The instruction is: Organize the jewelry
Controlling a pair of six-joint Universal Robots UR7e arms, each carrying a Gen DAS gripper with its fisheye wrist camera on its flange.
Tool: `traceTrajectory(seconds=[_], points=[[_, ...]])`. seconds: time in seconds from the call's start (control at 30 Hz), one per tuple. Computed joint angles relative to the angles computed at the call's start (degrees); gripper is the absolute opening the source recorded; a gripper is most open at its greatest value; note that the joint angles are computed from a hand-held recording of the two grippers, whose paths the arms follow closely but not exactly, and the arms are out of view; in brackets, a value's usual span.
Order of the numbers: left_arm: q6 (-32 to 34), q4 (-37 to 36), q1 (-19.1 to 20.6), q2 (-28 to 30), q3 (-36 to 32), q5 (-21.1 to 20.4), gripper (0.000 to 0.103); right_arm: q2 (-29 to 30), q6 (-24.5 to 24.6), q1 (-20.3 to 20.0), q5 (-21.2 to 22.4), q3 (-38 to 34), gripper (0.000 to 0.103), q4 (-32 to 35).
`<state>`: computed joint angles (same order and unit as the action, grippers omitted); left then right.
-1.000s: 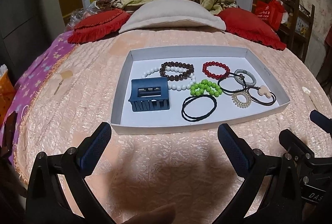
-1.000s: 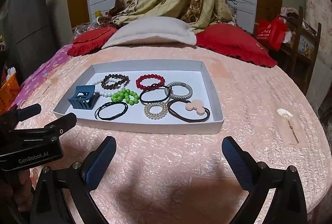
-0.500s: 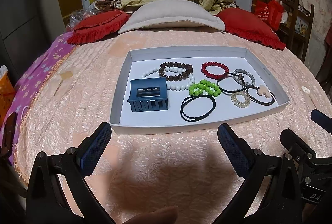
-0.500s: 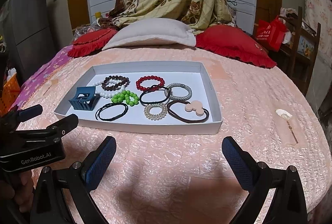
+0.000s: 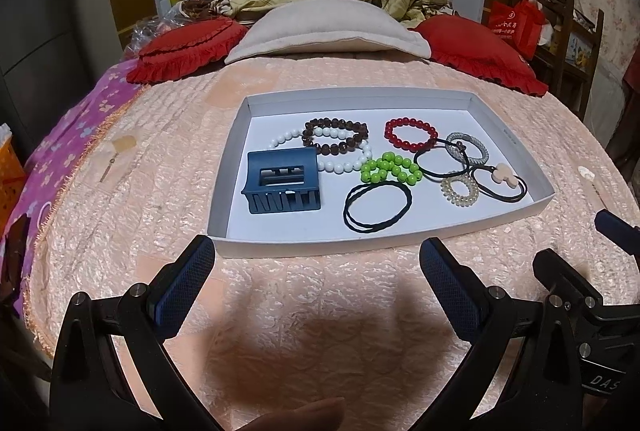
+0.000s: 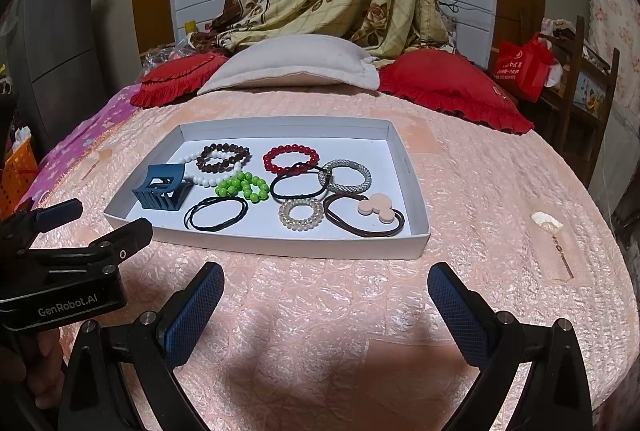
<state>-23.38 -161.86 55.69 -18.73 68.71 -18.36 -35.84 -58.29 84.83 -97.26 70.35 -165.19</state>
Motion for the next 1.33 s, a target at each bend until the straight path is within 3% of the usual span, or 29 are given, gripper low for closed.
traceTrajectory(seconds=[1.33], points=[[2.3,-3.2,-0.1,0.3,0.1,-0.4,0.103,-0.1,-0.1,0.1,0.1,-0.2,0.101,0.2]])
